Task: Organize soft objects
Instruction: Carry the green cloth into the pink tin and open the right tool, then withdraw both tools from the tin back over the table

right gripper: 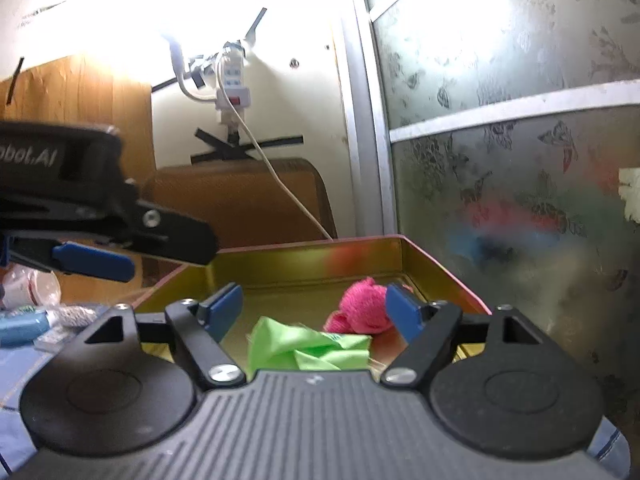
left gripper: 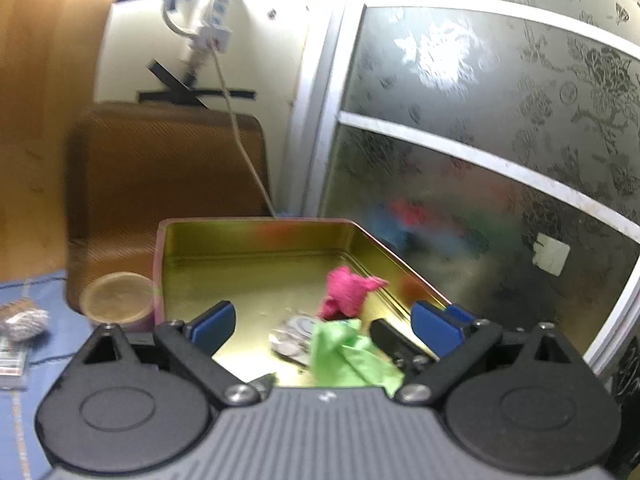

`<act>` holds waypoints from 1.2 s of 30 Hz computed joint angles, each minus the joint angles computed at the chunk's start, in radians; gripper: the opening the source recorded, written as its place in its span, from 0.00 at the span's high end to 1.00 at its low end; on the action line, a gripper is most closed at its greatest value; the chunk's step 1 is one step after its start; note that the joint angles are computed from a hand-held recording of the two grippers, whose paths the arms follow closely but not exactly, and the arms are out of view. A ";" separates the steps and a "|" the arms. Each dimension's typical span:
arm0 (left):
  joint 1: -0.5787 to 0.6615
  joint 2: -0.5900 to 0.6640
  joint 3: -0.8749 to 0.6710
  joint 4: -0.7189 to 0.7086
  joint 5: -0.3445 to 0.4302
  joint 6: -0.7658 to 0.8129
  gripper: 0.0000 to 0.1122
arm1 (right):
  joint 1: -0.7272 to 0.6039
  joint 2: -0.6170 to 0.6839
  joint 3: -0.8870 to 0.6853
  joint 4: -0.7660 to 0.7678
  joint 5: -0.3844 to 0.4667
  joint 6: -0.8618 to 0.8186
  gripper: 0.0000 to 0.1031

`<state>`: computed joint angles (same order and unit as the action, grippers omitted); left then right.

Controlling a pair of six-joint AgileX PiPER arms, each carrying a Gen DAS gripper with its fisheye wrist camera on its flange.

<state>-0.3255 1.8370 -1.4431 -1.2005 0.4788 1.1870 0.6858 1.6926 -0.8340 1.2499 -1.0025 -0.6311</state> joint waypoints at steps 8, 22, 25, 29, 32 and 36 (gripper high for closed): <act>0.127 -0.126 0.174 -0.240 0.001 0.278 0.12 | 0.059 0.027 -0.071 -0.024 -0.050 -0.044 0.19; 0.366 -0.210 0.335 -0.426 0.128 0.501 0.10 | 0.126 0.121 -0.233 -0.038 0.006 -0.189 0.17; 0.410 -0.195 0.330 -0.414 0.156 0.475 0.10 | 0.135 0.140 -0.266 -0.035 0.023 -0.224 0.16; 0.462 -0.171 0.321 -0.408 0.191 0.455 0.10 | 0.147 0.163 -0.306 -0.023 0.041 -0.268 0.16; 0.490 -0.152 0.316 -0.408 0.209 0.450 0.10 | 0.151 0.175 -0.331 -0.013 0.058 -0.294 0.15; 0.531 -0.125 0.312 -0.401 0.214 0.444 0.10 | 0.152 0.194 -0.368 0.002 0.088 -0.335 0.15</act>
<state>0.2054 1.7115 -1.1308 -1.6014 0.6925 1.6313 0.8382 1.8862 -1.2024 1.2521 -0.9148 -0.9660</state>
